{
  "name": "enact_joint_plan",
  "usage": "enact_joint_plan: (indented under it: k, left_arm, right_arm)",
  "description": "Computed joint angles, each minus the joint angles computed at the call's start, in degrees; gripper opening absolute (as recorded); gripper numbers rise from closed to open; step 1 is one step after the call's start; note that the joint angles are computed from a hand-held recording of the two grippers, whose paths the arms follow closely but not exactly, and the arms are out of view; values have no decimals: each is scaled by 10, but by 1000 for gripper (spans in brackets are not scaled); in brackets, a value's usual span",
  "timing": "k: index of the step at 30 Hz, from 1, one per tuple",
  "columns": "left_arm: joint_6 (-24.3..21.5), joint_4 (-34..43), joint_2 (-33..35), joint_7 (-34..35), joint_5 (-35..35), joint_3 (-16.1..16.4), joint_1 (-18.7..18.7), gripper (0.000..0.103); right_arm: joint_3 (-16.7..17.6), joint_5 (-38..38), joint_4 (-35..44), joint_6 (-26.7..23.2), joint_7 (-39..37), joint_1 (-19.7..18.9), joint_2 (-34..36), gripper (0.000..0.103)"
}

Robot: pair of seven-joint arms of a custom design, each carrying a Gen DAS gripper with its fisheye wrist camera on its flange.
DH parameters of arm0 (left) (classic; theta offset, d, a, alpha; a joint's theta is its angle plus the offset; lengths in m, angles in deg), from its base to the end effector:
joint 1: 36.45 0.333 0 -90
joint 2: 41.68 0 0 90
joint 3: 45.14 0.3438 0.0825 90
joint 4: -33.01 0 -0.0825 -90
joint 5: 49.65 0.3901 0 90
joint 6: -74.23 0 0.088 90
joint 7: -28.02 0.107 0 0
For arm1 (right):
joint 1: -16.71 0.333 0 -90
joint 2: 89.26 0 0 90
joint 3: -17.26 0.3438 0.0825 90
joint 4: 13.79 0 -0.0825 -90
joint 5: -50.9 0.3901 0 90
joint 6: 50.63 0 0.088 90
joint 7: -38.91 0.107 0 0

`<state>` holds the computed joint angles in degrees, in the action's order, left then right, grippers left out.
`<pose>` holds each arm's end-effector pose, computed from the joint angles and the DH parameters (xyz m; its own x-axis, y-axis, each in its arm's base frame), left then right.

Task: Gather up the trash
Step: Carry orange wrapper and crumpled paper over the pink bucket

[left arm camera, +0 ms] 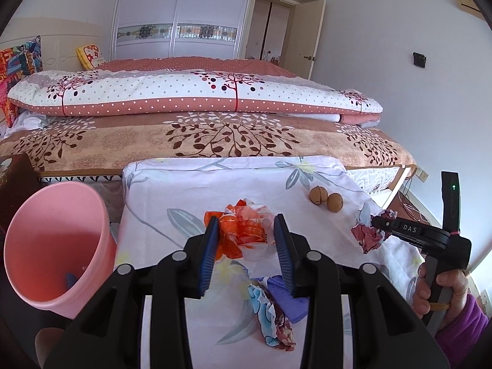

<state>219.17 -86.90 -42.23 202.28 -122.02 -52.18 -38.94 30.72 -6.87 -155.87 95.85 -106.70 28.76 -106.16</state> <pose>0.5752 -0.0865 0.4932 -0.6980 -0.7008 0.1474 -0.4828 0.3085 -0.8196 0.4116 0.2136 0.4508 -0.6518 -0.6436 -0.4013 -0.3434 0.7222 -0.6004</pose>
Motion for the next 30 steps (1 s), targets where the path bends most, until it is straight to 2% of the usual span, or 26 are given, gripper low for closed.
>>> enact_joint_plan:
  k: [6,11,23,30]
  left_arm:
    - [-3,1,-4,28,-38,9,10,36]
    - [11,5,-3,55,-70,14,18,36]
    - [39,46,23,95,-135,22,49,36]
    - [55,76,52,74,-125,24,74,36]
  right_arm:
    - [17,-25,45,-13,-17,18,14,29]
    - [14,-58,99,-7,-33,36,47,29]
    - [-31,-68,274,15,-159,106,182,29]
    - [-70,-15,374,64,-243,145,269,29]
